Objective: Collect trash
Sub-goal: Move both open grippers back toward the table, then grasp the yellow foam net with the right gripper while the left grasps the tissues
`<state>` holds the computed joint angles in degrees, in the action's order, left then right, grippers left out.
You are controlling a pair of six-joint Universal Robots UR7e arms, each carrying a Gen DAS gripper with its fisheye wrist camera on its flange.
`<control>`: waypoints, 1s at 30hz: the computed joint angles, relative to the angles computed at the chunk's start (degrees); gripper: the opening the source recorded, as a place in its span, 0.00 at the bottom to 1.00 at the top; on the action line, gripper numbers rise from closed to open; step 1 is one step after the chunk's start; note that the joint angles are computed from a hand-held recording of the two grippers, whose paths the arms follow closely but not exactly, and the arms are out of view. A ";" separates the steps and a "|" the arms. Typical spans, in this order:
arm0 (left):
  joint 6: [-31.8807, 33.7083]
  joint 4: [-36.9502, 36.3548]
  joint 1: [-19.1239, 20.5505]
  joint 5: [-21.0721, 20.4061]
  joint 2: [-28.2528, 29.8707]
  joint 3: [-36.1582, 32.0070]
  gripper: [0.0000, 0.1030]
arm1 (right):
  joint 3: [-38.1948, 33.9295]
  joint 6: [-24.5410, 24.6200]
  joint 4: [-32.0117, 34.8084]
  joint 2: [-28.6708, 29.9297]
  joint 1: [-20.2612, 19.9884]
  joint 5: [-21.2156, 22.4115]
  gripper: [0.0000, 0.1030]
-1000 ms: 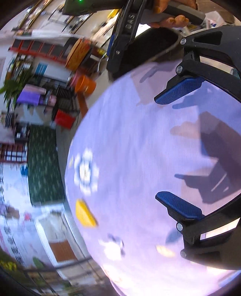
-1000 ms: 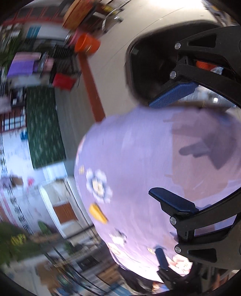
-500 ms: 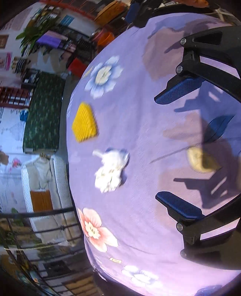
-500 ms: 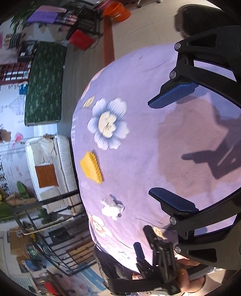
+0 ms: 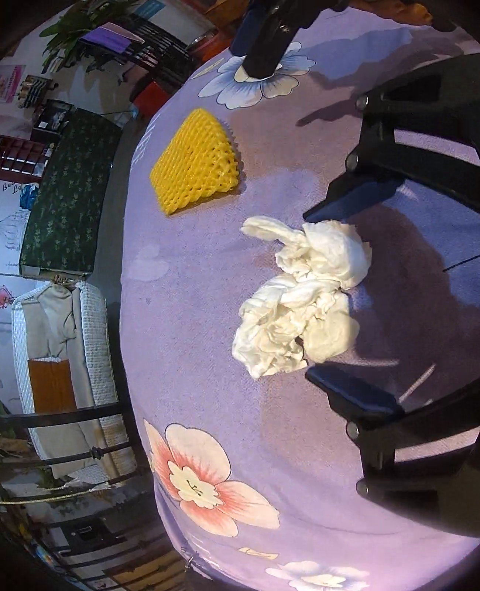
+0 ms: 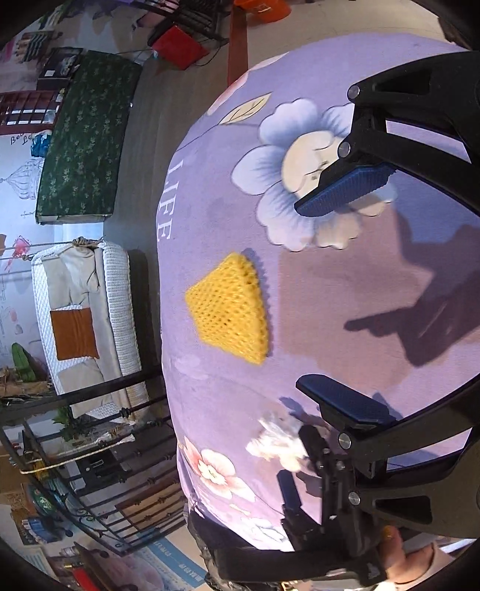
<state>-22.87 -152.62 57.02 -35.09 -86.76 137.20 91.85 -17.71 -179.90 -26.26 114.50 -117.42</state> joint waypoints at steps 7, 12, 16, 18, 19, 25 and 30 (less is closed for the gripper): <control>1.12 -1.29 -1.67 2.26 -0.85 1.27 0.34 | -10.39 1.41 5.28 6.10 -0.12 -2.19 0.79; -0.34 -0.01 -4.35 2.67 -3.30 2.94 0.33 | -16.35 2.23 10.81 9.98 0.37 -6.03 0.47; -2.81 2.63 -7.05 2.68 -6.10 4.69 0.33 | -14.09 1.31 8.09 9.14 0.83 -4.82 0.21; -4.56 4.42 -8.96 2.89 -7.55 5.81 0.33 | -10.98 -0.45 4.78 7.72 1.52 -4.74 0.20; -5.66 5.47 -9.98 2.86 -8.53 6.43 0.33 | -9.34 -0.75 3.68 6.82 1.72 -4.34 0.20; -12.77 12.38 -16.79 2.62 -13.68 9.47 0.33 | 2.35 -1.83 -3.00 -0.38 2.52 -1.37 0.20; -19.74 20.06 -23.47 1.65 -16.89 11.27 0.33 | 12.04 -2.51 -8.69 -6.54 3.14 -0.33 0.20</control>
